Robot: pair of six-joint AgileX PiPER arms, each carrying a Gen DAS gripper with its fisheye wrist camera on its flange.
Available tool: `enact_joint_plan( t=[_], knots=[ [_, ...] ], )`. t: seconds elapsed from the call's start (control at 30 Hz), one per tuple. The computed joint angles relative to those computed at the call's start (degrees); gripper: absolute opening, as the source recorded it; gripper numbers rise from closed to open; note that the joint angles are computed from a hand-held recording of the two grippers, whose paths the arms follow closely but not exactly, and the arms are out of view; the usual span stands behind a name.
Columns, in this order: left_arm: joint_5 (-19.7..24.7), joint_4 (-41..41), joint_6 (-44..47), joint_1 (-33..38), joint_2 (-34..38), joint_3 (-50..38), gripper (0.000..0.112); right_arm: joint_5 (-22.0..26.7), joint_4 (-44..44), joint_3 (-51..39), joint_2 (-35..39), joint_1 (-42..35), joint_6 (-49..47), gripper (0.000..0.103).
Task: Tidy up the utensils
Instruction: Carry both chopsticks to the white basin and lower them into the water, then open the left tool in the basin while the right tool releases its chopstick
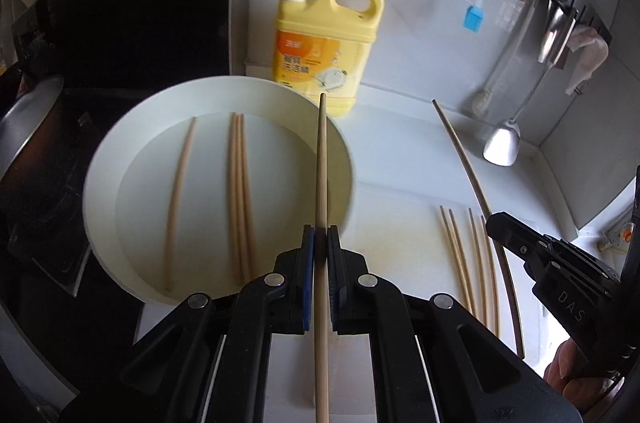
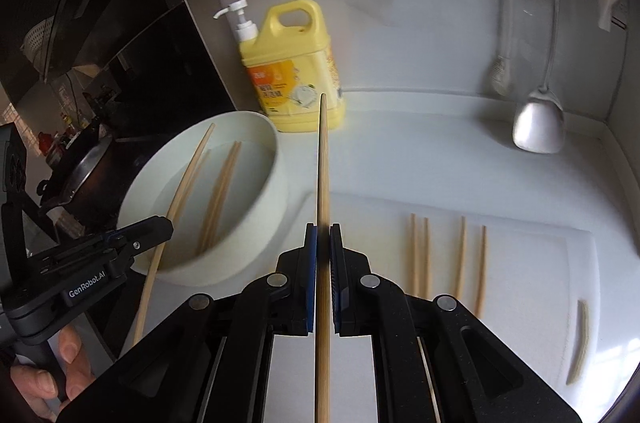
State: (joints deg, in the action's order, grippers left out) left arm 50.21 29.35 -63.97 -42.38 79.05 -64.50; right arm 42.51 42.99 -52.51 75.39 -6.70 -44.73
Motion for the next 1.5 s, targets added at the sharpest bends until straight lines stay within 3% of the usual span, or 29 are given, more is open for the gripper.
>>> enact_joint_plan(
  t=[0.2,0.37,0.53,0.9,1.17,1.5],
  knots=[
    [-3.47,-5.09,12.40,13.57,-2.67,2.18,0.007,-6.69,-5.14,-7.47,6.39,15.61,11.02,0.006],
    [-7.32,-13.96,26.66,25.12,-0.79,1.38,0.007,-7.04,-9.53,-15.37,14.36,22.90,20.83,0.006],
    [-10.27,-21.23,36.98,31.65,3.24,0.23,0.007,-7.05,-14.01,-22.09,21.67,27.09,28.29,0.006],
    [-11.45,-34.28,52.83,38.63,13.68,-3.67,0.007,-2.83,-22.14,-33.12,32.93,30.52,40.79,0.006],
    [-10.26,-34.04,53.11,38.20,19.18,-6.72,0.007,0.82,-28.13,-37.57,37.32,31.80,47.76,0.006],
    [-7.93,-32.69,51.54,37.40,21.51,-9.51,0.007,2.06,-29.70,-39.03,39.16,32.31,48.97,0.006]
  ],
)
